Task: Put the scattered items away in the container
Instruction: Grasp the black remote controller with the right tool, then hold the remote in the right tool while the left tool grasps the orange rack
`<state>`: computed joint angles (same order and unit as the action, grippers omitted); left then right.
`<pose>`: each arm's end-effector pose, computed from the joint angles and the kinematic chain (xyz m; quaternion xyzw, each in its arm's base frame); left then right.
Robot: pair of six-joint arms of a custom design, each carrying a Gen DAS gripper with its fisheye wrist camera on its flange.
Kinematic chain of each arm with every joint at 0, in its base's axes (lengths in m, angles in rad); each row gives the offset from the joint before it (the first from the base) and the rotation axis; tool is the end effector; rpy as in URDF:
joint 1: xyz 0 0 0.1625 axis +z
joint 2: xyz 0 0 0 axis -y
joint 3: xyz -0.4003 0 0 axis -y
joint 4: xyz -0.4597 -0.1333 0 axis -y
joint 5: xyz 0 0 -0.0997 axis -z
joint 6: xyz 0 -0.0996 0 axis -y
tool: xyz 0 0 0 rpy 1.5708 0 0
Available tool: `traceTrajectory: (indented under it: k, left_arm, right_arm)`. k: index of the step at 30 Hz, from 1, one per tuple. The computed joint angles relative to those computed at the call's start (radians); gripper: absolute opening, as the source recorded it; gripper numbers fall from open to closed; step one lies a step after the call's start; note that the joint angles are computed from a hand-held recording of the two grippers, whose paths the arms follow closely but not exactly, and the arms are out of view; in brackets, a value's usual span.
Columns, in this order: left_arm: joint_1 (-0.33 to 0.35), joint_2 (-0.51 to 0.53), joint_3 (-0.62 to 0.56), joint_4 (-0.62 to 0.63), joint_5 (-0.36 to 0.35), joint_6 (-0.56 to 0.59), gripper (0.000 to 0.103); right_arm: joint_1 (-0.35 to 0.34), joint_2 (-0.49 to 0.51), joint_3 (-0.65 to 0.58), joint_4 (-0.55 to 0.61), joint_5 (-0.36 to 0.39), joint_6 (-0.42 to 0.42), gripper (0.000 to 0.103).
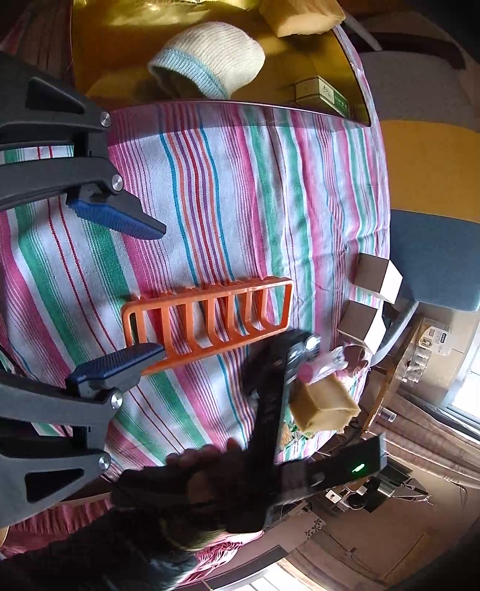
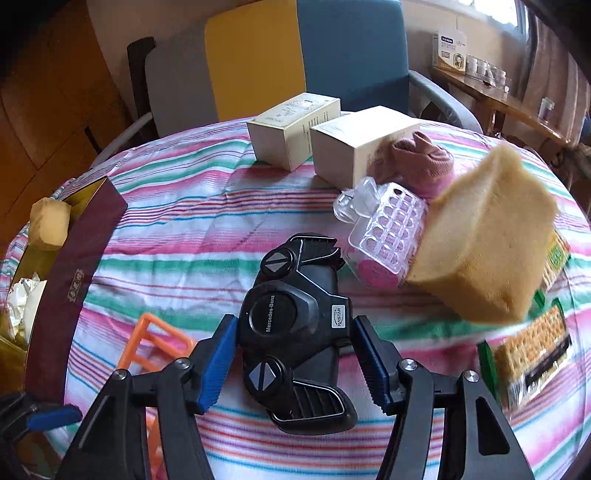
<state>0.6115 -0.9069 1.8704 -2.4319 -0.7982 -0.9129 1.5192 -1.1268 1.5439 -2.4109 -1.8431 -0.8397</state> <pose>-0.3756 -0.5110 0.0191 0.0407 0.9244 -0.2749 0.2613 0.0691 -0.7271 0.2912 0.3456 -0.9054 0.1305 0.2094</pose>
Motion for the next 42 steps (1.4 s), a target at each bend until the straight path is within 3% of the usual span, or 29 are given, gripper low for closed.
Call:
traceTrajectory:
  k: [10, 15, 19, 27, 31, 35, 42]
  left_arm:
    - [0.015, 0.061, -0.108, 0.104, -0.008, 0.087, 0.062]
    - [0.040, 0.103, -0.181, 0.154, -0.031, 0.117, 0.062]
    - [0.054, 0.120, -0.210, 0.179, -0.029, 0.111, 0.062]
    - [0.071, 0.153, -0.247, 0.199, -0.031, 0.126, 0.062]
    - [0.075, 0.173, -0.271, 0.204, -0.029, 0.130, 0.062]
    - [0.069, 0.178, -0.278, 0.193, -0.023, 0.145, 0.062]
    - [0.086, 0.201, -0.317, 0.298, -0.008, 0.099, 0.062]
  right_arm:
    - [-0.079, -0.223, 0.182, 0.040, 0.056, 0.007, 0.064]
    - [-0.111, -0.288, 0.232, 0.042, 0.096, -0.001, 0.064]
    - [-0.129, -0.301, 0.231, 0.066, 0.142, 0.012, 0.066]
    - [-0.145, -0.316, 0.251, 0.068, 0.212, 0.007, 0.085]
    - [-0.155, -0.319, 0.253, 0.073, 0.245, 0.013, 0.086]
    - [-0.158, -0.322, 0.257, 0.073, 0.251, 0.000, 0.087]
    - [-0.150, -0.323, 0.275, 0.039, 0.239, -0.012, 0.094]
